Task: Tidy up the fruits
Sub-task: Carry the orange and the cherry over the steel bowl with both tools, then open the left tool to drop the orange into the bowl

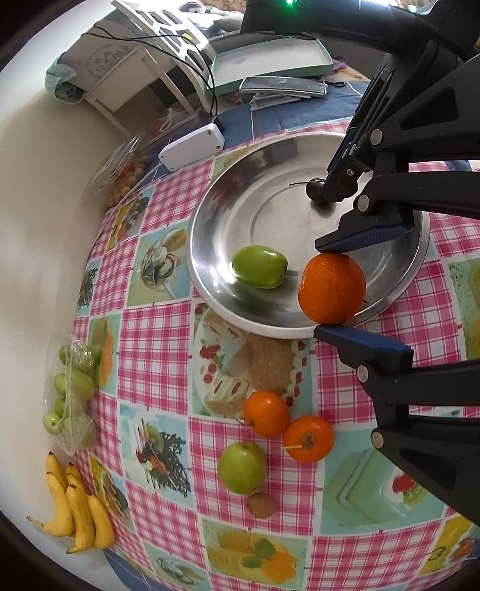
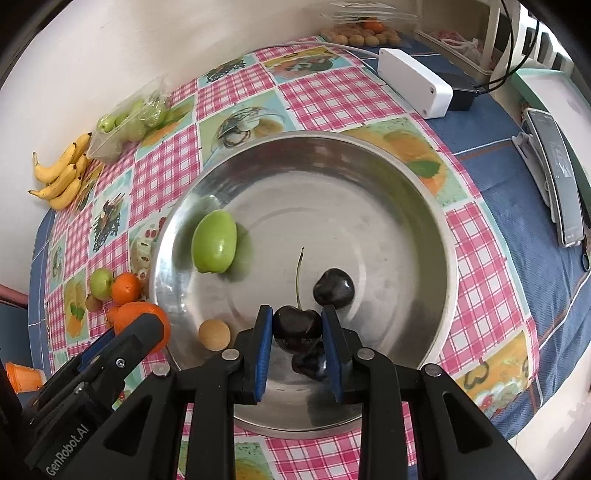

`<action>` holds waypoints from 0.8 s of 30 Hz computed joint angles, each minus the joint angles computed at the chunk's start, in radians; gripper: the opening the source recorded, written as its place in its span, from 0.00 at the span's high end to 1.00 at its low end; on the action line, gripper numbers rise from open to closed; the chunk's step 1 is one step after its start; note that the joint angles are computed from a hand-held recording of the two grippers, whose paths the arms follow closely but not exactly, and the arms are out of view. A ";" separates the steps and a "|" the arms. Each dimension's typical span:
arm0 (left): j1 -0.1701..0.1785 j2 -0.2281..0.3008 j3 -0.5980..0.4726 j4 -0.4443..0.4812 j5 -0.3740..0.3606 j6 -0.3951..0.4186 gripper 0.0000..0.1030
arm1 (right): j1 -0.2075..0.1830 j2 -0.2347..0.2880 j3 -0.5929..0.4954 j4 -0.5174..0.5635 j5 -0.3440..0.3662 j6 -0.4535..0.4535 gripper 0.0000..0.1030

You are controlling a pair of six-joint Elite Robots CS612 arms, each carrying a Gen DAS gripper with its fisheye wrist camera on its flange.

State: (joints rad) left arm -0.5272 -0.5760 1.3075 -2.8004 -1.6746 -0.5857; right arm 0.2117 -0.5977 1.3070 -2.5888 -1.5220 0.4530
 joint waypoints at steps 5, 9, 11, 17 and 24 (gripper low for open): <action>-0.004 0.006 -0.008 0.006 0.000 0.007 0.59 | 0.000 0.005 -0.008 0.018 0.011 -0.006 0.73; -0.004 0.011 -0.016 0.021 0.000 0.005 0.59 | 0.001 0.010 -0.016 0.039 0.011 -0.008 0.72; -0.004 0.014 -0.019 0.026 -0.003 0.001 0.59 | 0.000 0.010 -0.016 0.042 0.014 -0.009 0.72; -0.003 0.016 -0.022 0.032 -0.004 -0.005 0.58 | -0.001 0.011 -0.017 0.048 0.017 -0.011 0.72; 0.000 0.013 -0.017 0.020 -0.008 -0.012 0.57 | 0.000 0.016 -0.026 0.062 0.022 -0.008 0.72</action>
State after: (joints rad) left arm -0.5276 -0.5632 1.2906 -2.7805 -1.6822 -0.5975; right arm 0.2119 -0.5814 1.2807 -2.5266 -1.5005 0.4447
